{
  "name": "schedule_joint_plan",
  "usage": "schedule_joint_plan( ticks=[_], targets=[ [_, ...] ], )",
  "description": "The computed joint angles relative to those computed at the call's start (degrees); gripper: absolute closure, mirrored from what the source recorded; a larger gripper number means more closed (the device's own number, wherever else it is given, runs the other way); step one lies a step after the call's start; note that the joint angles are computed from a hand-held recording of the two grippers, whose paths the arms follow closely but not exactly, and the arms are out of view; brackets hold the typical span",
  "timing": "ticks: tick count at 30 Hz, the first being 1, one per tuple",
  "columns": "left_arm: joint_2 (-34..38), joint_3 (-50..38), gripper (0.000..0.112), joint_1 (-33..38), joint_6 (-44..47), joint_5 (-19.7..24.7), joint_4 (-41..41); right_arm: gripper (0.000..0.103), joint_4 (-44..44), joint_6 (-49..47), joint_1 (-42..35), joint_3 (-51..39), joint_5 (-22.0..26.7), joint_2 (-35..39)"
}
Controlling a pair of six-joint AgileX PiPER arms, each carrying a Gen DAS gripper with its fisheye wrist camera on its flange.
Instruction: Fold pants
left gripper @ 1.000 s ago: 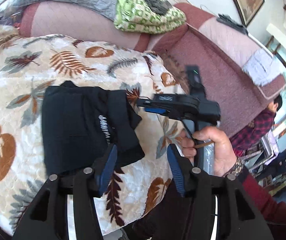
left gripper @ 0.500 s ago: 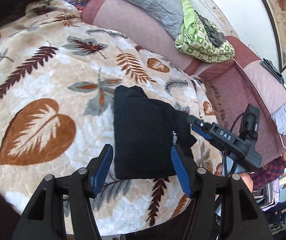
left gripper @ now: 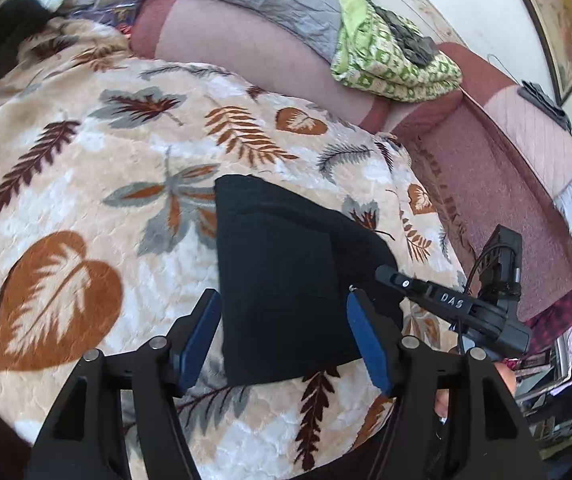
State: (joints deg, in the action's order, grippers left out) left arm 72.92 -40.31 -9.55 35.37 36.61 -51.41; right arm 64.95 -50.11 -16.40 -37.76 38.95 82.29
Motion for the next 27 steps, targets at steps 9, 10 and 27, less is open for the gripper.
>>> schedule_joint_plan(
  ticks=[9, 10, 27],
  targets=[
    [12.77, 0.55, 0.040, -13.94, -7.42, -15.77, 8.72, 0.082, -1.69, -0.75, 2.03, 2.12, -5.48, 1.48],
    [12.86, 0.70, 0.038, -13.88, -7.35, -15.93, 8.89, 0.079, -2.33, -0.31, 2.48, 1.89, -6.07, 2.16],
    [10.91, 3.18, 0.038, -9.76, 1.12, -12.71, -1.31, 0.066, 10.02, -0.74, 4.57, -18.60, 17.99, 18.57]
  ],
)
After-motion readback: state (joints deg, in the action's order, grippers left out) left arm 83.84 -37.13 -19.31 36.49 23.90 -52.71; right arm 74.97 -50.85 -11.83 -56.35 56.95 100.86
